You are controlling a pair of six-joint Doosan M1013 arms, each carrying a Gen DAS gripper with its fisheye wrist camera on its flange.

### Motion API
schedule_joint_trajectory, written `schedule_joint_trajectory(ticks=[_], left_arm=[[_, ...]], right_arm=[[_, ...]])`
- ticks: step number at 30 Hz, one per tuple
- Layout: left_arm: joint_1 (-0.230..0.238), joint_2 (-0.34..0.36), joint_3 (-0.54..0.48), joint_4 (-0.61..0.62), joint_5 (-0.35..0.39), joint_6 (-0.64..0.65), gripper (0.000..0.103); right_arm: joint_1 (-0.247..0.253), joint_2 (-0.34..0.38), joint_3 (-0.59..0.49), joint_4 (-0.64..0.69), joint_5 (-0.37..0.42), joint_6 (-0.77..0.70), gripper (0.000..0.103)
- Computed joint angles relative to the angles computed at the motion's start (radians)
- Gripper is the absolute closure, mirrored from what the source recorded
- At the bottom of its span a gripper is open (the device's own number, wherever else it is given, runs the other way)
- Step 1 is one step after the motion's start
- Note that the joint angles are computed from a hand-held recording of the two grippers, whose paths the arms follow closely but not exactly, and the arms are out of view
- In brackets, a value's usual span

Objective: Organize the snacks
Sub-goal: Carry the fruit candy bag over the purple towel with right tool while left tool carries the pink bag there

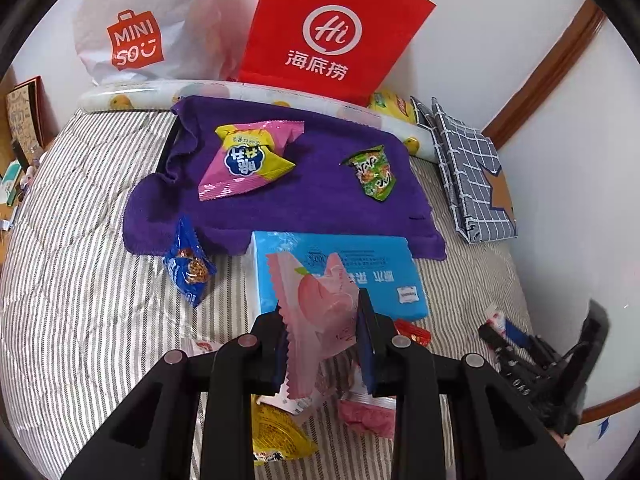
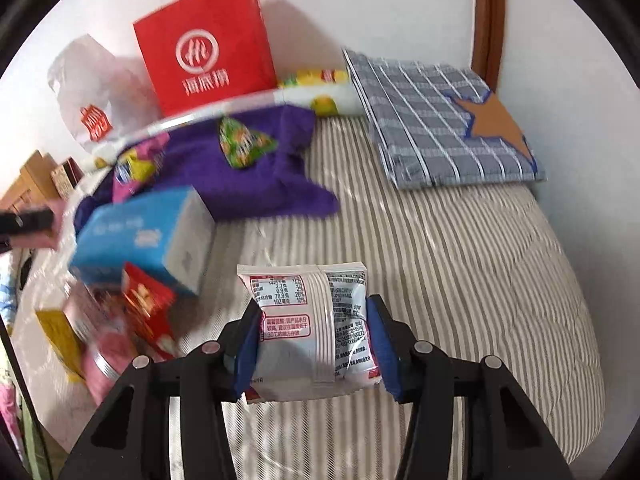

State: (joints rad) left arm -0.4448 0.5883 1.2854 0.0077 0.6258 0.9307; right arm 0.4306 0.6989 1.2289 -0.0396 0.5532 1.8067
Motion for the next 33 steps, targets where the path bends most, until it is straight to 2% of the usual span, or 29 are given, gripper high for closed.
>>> schedule_joint_trajectory(ticks=[8, 15, 25, 33], left_arm=[[0.026, 0.009, -0.020, -0.011, -0.010, 0.004, 0.075], [0.053, 0.034, -0.063, -0.022, -0.002, 0.010, 0.075], [0.099, 0.094, -0.124, -0.094, 0.021, 0.041, 0.075], [0.118, 0.142, -0.158, -0.159, 0.048, 0.089, 0.075]], right_arm=[[0.014, 0.043, -0.130, 0.048, -0.014, -0.057, 0.055], [0.019, 0.117, -0.277, 0.071, 0.024, -0.080, 0.055], [0.016, 0.253, -0.490, 0.092, 0.160, -0.070, 0.055], [0.019, 0.354, -0.651, 0.088, 0.272, -0.082, 0.055]])
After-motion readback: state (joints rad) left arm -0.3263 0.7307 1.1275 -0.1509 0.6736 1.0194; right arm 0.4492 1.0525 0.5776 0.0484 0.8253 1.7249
